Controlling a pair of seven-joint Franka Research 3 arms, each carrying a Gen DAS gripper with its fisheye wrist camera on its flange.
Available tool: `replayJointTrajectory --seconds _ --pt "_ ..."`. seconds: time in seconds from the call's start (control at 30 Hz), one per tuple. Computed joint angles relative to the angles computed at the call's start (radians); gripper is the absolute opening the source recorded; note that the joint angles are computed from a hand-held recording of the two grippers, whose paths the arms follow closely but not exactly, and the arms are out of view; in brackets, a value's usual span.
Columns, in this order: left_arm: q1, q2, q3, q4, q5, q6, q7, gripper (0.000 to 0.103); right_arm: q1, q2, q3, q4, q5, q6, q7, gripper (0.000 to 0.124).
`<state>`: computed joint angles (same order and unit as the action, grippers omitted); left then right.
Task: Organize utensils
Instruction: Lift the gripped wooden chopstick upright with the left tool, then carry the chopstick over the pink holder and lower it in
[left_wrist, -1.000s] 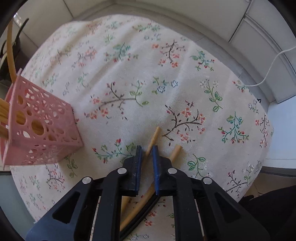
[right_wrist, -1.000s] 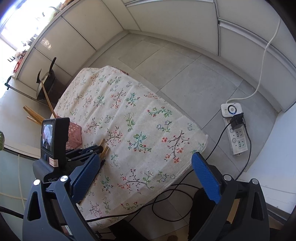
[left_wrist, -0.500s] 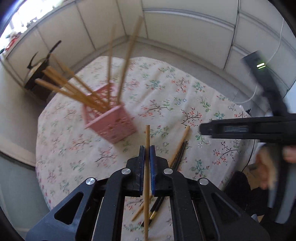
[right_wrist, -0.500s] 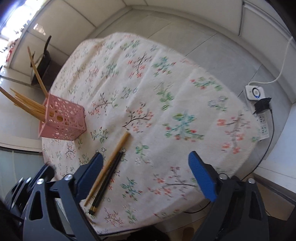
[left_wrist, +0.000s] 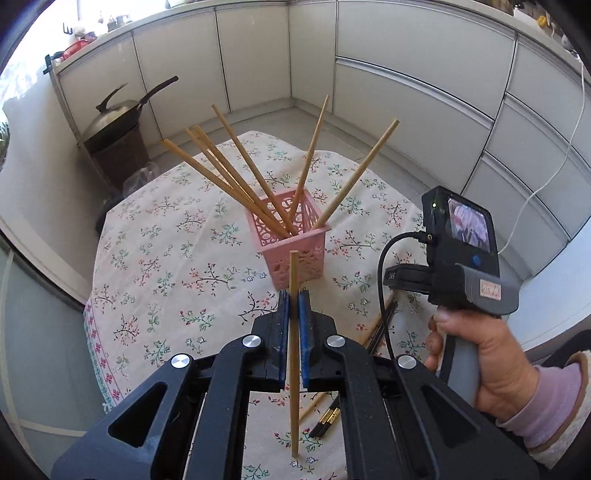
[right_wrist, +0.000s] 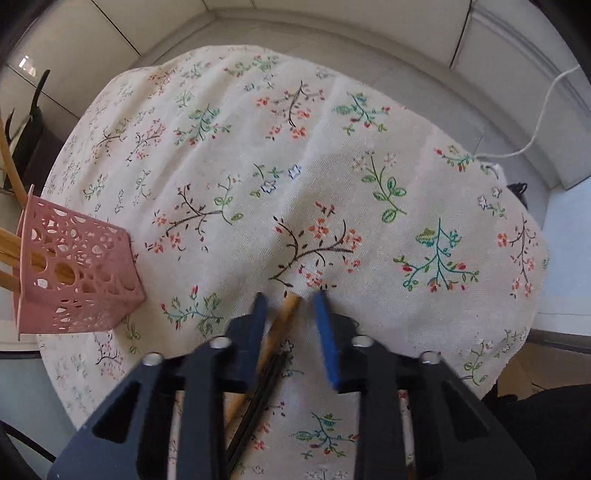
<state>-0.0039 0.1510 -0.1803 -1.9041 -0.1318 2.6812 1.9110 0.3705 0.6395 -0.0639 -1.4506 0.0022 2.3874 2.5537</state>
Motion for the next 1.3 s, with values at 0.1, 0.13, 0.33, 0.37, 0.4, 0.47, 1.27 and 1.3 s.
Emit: replayJointTrajectory --seconds 0.1,0.13,0.33,0.37,0.4,0.47,1.27,1.3 --pt "0.005 -0.004 0.0 -0.004 -0.013 0.01 0.007 0.005 -0.017 -0.043 0.014 -0.106 0.047 0.162 0.015 0.011" --pt "0.008 -0.005 0.0 -0.004 -0.023 0.014 0.008 0.005 -0.025 -0.062 0.021 -0.141 0.064 0.21 0.003 0.01" --pt "0.034 -0.029 -0.009 -0.008 -0.152 0.039 0.068 0.005 -0.005 -0.221 0.007 -0.335 0.039 0.414 -0.075 0.01" --pt "0.037 -0.037 -0.012 -0.012 -0.18 0.046 0.088 0.005 -0.002 -0.258 0.008 -0.372 0.032 0.447 -0.098 0.01" --pt "0.036 -0.041 -0.01 -0.014 -0.196 0.052 0.098 0.005 -0.002 -0.279 0.01 -0.39 0.029 0.466 -0.118 0.009" --pt "0.033 -0.053 -0.008 -0.021 -0.228 0.068 0.115 0.005 -0.005 -0.346 0.024 -0.453 0.031 0.525 -0.169 0.009" --pt "-0.021 -0.1 0.022 0.07 -0.645 0.215 0.251 0.005 -0.112 -0.642 0.114 -0.552 0.275 0.62 -0.514 0.008" --pt "-0.019 -0.088 0.019 0.091 -0.647 0.224 0.234 0.005 -0.114 -0.644 0.114 -0.544 0.305 0.614 -0.541 0.008"
